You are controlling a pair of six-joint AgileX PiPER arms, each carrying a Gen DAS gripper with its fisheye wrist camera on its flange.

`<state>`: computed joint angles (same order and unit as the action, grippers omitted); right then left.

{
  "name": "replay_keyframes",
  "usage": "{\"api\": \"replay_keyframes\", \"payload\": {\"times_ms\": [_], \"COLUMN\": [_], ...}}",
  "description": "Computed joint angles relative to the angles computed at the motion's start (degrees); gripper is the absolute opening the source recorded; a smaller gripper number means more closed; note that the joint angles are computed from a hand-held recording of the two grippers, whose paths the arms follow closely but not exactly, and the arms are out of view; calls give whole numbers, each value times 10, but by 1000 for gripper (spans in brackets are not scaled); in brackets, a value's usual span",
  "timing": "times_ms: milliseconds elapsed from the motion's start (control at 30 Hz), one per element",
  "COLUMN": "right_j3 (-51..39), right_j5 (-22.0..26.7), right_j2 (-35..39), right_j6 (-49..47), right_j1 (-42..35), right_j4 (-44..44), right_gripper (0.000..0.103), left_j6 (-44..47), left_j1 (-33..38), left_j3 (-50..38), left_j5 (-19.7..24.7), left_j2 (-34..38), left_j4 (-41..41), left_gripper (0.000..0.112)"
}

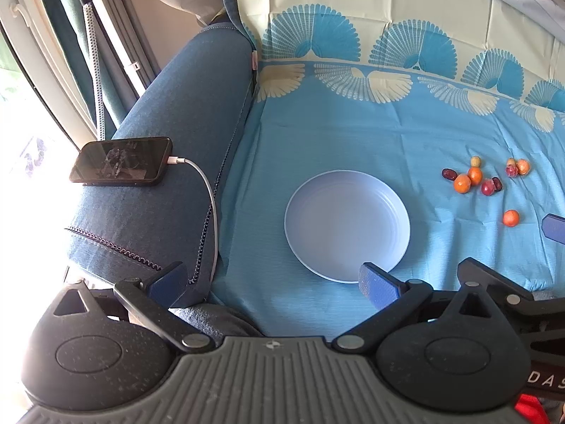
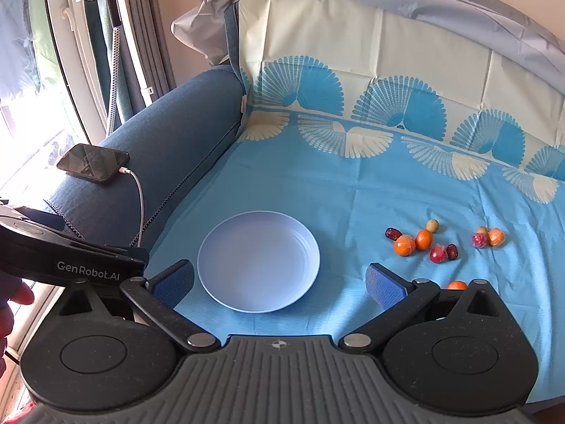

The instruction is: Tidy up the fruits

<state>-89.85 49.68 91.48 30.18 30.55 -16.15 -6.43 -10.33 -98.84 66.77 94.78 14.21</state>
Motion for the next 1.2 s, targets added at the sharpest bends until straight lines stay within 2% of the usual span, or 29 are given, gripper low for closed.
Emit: {"api": "replay_keyframes", "payload": {"times_ms": [1200], "right_j3": [-9], "right_j5": [2], "right_j2": [19], "right_j6": [-18], "right_j1": [-16], "right_j4": [30], "right_gripper": [103], "left_j6": [0], "left_j1": [-4], "left_j3": [-3], "left_j5": [5], "left_j2": [16], "left_j4": [13], "left_gripper": [103]}}
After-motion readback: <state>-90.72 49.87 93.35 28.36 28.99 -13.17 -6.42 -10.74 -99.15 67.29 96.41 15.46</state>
